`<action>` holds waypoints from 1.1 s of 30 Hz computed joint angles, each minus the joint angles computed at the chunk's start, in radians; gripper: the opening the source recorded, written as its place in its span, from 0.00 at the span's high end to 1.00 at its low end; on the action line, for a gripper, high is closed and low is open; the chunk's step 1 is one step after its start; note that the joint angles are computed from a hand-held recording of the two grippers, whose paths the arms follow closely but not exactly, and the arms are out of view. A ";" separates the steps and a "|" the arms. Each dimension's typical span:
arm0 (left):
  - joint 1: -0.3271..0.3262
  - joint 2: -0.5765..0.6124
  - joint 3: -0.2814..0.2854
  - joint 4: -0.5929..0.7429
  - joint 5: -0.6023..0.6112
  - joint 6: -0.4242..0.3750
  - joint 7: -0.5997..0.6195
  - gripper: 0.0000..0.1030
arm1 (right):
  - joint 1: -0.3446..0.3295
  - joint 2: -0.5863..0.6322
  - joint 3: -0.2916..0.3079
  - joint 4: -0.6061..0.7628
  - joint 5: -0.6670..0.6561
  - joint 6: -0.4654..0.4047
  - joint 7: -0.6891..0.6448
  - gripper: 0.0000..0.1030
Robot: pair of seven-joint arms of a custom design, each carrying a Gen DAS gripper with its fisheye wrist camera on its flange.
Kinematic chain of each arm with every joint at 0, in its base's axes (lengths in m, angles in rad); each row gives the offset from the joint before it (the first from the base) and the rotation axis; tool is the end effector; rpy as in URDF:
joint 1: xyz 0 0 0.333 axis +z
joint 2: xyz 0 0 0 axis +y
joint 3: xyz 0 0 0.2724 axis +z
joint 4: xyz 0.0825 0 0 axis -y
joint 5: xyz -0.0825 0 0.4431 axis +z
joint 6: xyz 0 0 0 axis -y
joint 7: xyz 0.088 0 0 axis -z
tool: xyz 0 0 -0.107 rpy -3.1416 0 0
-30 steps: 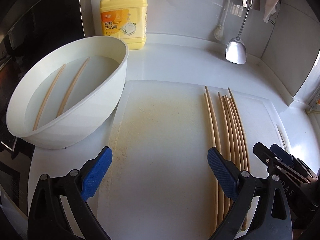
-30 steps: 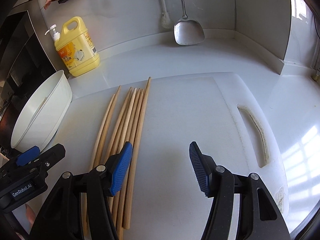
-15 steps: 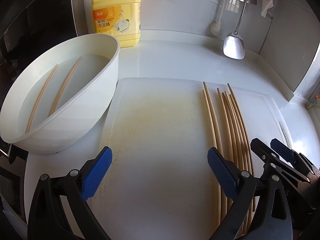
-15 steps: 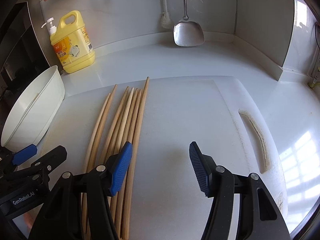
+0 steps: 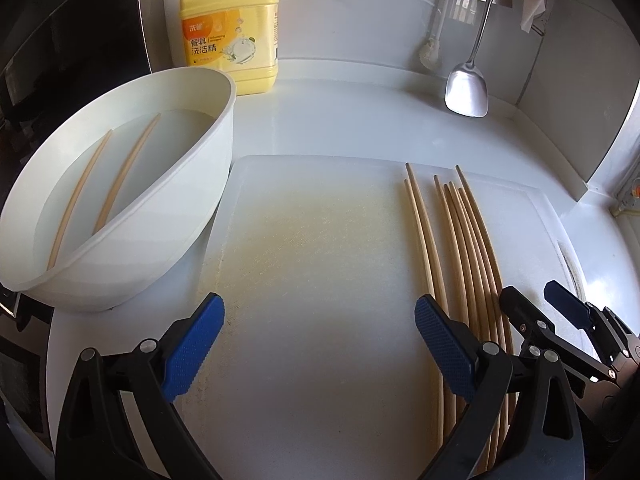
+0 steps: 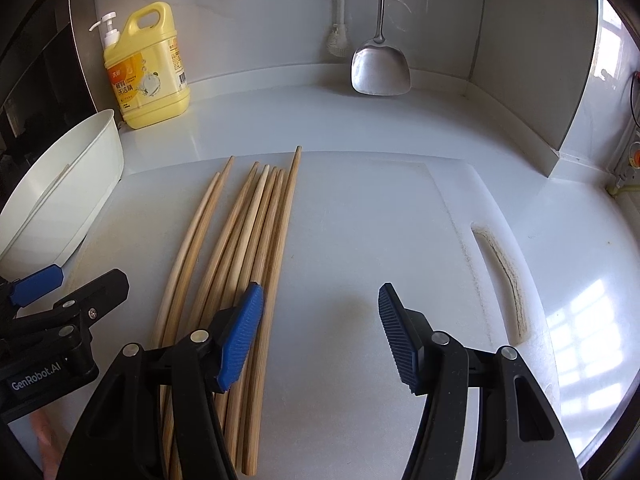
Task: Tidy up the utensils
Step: 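Move both open tools back over the chopsticks on the cutting board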
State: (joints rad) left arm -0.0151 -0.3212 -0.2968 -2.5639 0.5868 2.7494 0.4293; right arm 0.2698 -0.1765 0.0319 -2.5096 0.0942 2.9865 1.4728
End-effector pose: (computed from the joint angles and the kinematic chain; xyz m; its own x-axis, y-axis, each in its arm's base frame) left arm 0.4858 -0.1733 0.3412 0.3003 -0.9514 0.0679 -0.7604 -0.2817 -0.5852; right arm 0.5229 0.1555 0.3376 0.3088 -0.9511 -0.0029 -0.7554 -0.2434 -0.6084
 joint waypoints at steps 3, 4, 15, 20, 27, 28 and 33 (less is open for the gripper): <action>-0.005 0.011 0.001 0.010 -0.005 0.000 0.008 0.08 | -0.008 0.001 -0.002 0.001 -0.005 0.001 0.001 0.45; -0.006 0.016 0.001 0.013 -0.004 0.001 0.008 0.08 | -0.029 0.001 0.013 0.002 -0.040 0.000 0.033 0.45; -0.026 0.065 0.008 0.051 0.024 -0.020 -0.006 0.08 | -0.001 0.001 -0.017 -0.001 0.037 -0.010 -0.049 0.45; -0.036 0.079 0.008 0.065 0.045 -0.028 -0.019 0.08 | -0.009 0.001 -0.020 -0.005 0.041 -0.004 -0.055 0.45; -0.045 0.095 0.013 0.078 0.074 -0.044 -0.049 0.08 | -0.016 0.002 -0.025 -0.008 0.048 0.004 -0.061 0.45; -0.047 0.096 0.017 0.077 0.074 -0.042 -0.047 0.07 | -0.017 0.002 -0.026 -0.007 0.049 0.004 -0.061 0.45; -0.047 0.095 0.016 0.075 0.097 -0.044 -0.066 0.06 | -0.005 0.005 -0.039 -0.003 0.087 0.000 -0.102 0.45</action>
